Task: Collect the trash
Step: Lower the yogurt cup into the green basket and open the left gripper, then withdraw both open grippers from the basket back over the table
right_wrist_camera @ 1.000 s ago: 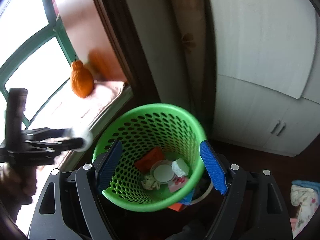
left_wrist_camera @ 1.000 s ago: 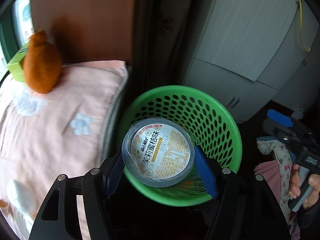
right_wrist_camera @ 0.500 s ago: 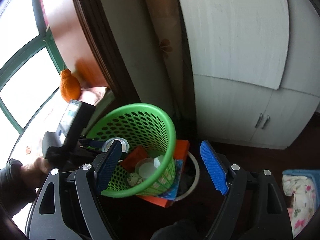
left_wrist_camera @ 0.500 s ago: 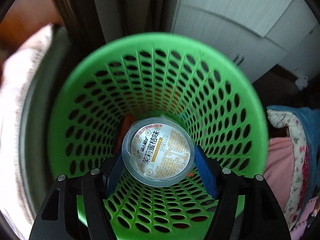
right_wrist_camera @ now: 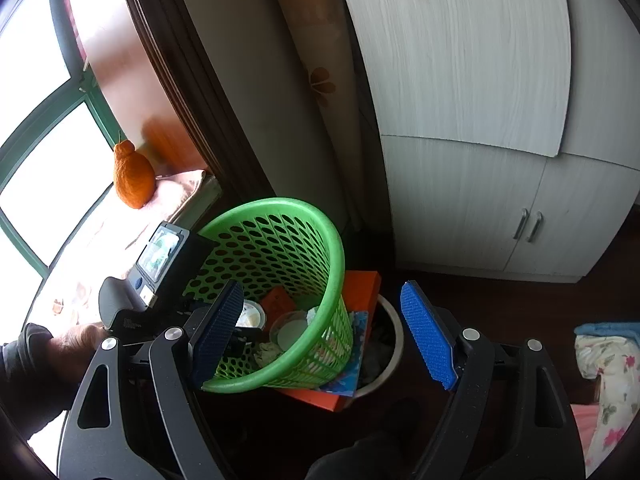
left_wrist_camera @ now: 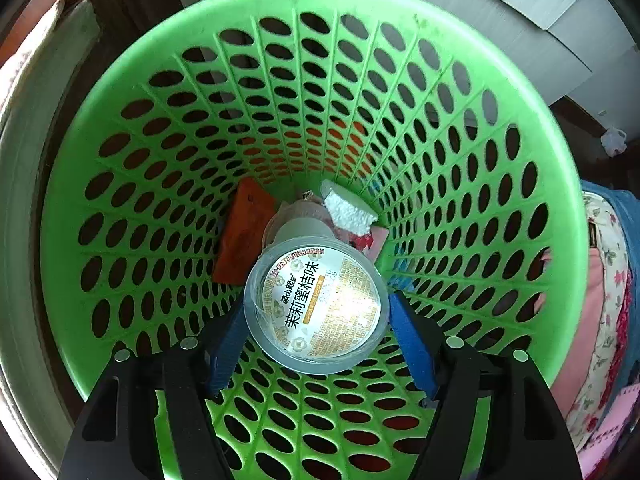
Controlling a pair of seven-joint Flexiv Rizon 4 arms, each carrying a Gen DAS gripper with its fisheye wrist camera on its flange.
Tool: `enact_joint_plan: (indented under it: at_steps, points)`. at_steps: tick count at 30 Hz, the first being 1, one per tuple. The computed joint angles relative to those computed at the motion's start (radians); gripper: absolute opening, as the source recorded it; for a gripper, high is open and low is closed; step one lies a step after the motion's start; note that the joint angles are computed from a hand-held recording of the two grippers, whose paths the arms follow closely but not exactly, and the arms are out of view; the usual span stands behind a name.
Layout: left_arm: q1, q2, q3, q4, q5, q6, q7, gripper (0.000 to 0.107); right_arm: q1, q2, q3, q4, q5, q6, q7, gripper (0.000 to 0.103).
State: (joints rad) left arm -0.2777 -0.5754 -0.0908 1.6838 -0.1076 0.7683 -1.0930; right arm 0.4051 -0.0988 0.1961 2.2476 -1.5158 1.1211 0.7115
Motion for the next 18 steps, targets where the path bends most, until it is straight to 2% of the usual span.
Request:
enact_joint_plan:
  at_steps: [3, 9, 18]
  points:
    - [0.007, -0.007, 0.0, 0.01, -0.007, 0.003, 0.0, 0.072, -0.001, 0.002, 0.0, 0.002, -0.002, 0.001, 0.007, 0.081]
    - [0.036, 0.032, -0.014, 0.071, -0.045, 0.04, 0.029, 0.072, 0.007, 0.008, 0.007, -0.002, 0.013, -0.014, -0.004, 0.081]
    - [0.119, 0.221, -0.051, 0.264, -0.249, 0.16, 0.155, 0.072, 0.043, -0.009, 0.016, -0.058, 0.03, -0.035, -0.063, 0.082]
